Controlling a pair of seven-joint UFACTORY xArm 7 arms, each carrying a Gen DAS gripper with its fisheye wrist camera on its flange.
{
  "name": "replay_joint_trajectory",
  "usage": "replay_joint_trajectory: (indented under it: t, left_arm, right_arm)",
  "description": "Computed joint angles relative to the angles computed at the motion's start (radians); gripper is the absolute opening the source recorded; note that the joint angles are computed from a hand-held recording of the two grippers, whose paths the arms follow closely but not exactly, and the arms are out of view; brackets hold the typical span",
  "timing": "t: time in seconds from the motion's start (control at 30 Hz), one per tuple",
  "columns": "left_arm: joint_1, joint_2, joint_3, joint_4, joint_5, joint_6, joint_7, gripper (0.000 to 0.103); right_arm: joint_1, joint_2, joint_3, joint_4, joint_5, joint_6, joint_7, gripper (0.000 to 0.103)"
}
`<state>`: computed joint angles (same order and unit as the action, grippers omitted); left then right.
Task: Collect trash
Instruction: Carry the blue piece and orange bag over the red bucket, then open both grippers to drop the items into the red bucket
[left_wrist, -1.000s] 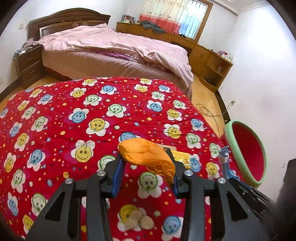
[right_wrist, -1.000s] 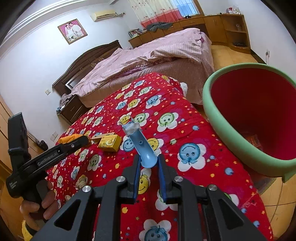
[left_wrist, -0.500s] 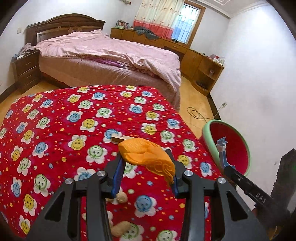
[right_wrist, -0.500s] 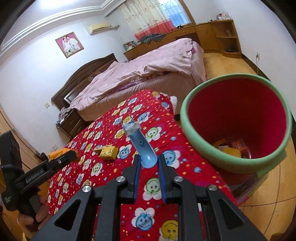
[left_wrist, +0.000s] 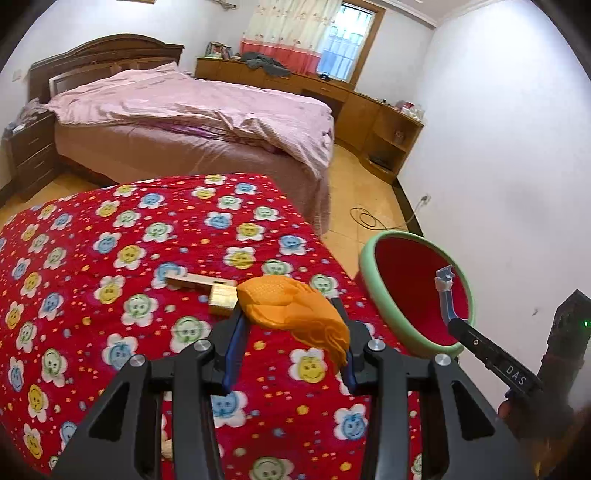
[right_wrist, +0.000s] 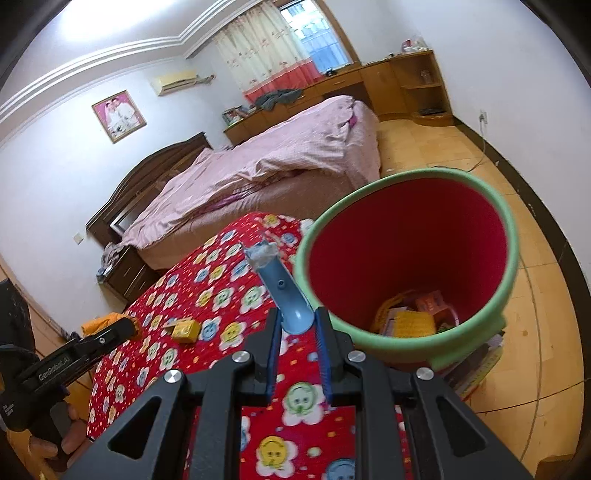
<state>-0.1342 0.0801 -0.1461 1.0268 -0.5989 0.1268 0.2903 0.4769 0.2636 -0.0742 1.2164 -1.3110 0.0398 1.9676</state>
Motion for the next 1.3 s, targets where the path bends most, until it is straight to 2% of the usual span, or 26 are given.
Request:
replay_joint_trajectory:
  t: [0.17,0.37,0.53,0.83,1.0,1.3]
  left_arm:
    - [-0.013,0.029,-0.014,0.039,0.024,0.012,-0.014,0.043]
    - [-0.034,0.084,-0.022,0.102,0.131,0.028,-0.082,0.043]
    - [-0.037,0.143,-0.050,0.172,0.184,0.042,-0.097,0.043]
    - [-0.093,0.265,-0.051,0.324,0.334,0.087,-0.170,0.043]
    - [-0.130,0.369,-0.037,0.448,0.411,0.150,-0.209,0.043]
    - [-0.177,0.513,-0.006,0.619,0.503,0.236,-0.273,0.043]
  right_arm:
    - [-0.030,-0.033,-0.004,-0.033,-0.044,0.007,0.041,0.020]
    - [-0.086,-0.055,0.021,-0.051,-0.078,0.021,0.060,0.020]
    - [-0.132,-0.073,0.044,-0.070,-0.085,0.039,0.062,0.020]
    - [-0.182,-0.077,0.045,-0.101,0.000,0.063,-0.046,0.020]
    - [-0.196,-0.064,0.037,-0.107,0.064,0.069,-0.117,0.020]
    - [-0.166,-0.016,-0.011,-0.094,0.213,0.081,-0.263,0.020]
